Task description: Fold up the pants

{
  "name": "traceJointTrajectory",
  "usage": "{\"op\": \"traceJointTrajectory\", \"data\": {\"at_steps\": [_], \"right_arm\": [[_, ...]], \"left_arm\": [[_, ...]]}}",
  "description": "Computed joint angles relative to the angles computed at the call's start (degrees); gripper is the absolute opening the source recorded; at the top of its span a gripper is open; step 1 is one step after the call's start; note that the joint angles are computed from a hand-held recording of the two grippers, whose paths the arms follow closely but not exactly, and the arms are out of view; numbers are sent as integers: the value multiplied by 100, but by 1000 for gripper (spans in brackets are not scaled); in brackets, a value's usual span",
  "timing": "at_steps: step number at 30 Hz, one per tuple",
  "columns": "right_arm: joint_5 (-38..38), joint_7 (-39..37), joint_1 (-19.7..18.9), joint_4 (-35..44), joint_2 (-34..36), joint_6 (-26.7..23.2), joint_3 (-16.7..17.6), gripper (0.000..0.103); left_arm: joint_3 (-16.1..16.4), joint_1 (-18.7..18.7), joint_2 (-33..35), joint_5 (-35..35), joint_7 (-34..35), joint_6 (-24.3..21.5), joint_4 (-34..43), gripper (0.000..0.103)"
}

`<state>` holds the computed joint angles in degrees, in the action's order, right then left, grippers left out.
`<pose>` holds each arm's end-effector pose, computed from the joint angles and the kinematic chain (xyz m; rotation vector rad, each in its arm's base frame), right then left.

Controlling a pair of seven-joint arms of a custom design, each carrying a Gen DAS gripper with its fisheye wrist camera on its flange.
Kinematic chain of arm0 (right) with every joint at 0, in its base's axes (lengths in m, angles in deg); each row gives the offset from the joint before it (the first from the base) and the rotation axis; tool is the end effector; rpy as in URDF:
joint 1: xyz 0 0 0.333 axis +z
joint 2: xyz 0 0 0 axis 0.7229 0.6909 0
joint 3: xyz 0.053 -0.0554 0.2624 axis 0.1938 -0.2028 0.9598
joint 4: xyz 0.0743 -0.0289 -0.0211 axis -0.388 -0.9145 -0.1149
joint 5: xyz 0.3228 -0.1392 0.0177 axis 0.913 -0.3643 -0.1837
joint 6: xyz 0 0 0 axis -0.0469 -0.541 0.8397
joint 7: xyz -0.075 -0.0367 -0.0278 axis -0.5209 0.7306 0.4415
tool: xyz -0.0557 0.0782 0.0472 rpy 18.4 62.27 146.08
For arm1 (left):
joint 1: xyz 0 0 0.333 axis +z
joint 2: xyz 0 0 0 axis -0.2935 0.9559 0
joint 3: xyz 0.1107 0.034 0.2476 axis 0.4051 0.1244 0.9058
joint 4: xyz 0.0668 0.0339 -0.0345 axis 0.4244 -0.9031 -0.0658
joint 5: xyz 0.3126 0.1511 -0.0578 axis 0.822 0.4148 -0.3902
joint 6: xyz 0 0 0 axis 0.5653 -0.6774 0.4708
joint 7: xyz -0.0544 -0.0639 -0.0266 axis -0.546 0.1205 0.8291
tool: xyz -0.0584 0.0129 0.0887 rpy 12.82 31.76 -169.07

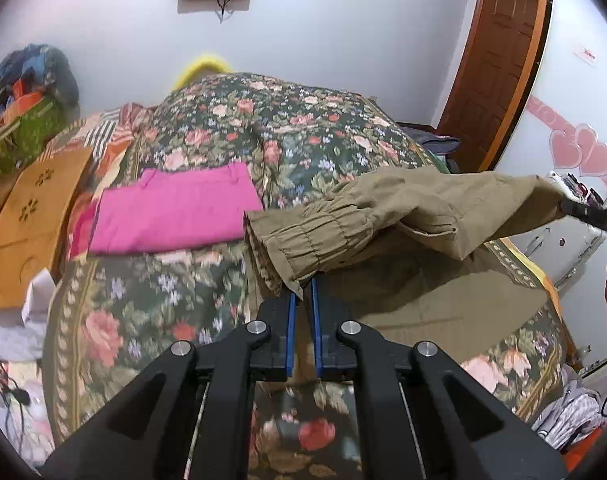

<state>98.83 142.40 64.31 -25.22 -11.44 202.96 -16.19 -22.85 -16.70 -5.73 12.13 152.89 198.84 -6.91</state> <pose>0.5406 0.2212 0.5190 -1.6002 1.5031 -0.2464 0.6374 -0.1193 0.4751 -1.5359 2.1594 -1.0039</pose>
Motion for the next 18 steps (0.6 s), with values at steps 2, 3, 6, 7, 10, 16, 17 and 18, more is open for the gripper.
{"op": "traceJointTrajectory", "data": {"at_steps": [2, 3, 6, 7, 10, 16, 17, 18], "right_arm": [[18, 94, 37, -245, -122, 93, 11, 4], [40, 138, 58, -356, -171, 129, 10, 4], [73, 255, 130, -692, -321, 231, -12, 4], [6, 372, 163, -780, -373, 247, -22, 4], [23, 474, 240, -997, -447, 305, -43, 4], [-579, 1104, 327, -1364, -566, 384, -102, 4], [-848, 1345, 315, -1419, -588, 369, -115, 4], [-1016, 1508, 308, -1461, -599, 341, -129, 4]], "left_arm": [[-3, 21, -70, -37, 9, 31, -159, 5], [9, 22, -115, -38, 3, 42, -270, 4], [72, -15, -201, 55, -62, 104, -491, 2], [63, 5, -240, 19, -43, 116, -584, 2], [87, 9, -334, -10, -62, 137, -808, 2], [233, -75, -448, 305, -351, 215, -1087, 2], [252, -80, -457, 355, -397, 224, -1100, 2], [280, -84, -463, 411, -470, 222, -1102, 2]]}}
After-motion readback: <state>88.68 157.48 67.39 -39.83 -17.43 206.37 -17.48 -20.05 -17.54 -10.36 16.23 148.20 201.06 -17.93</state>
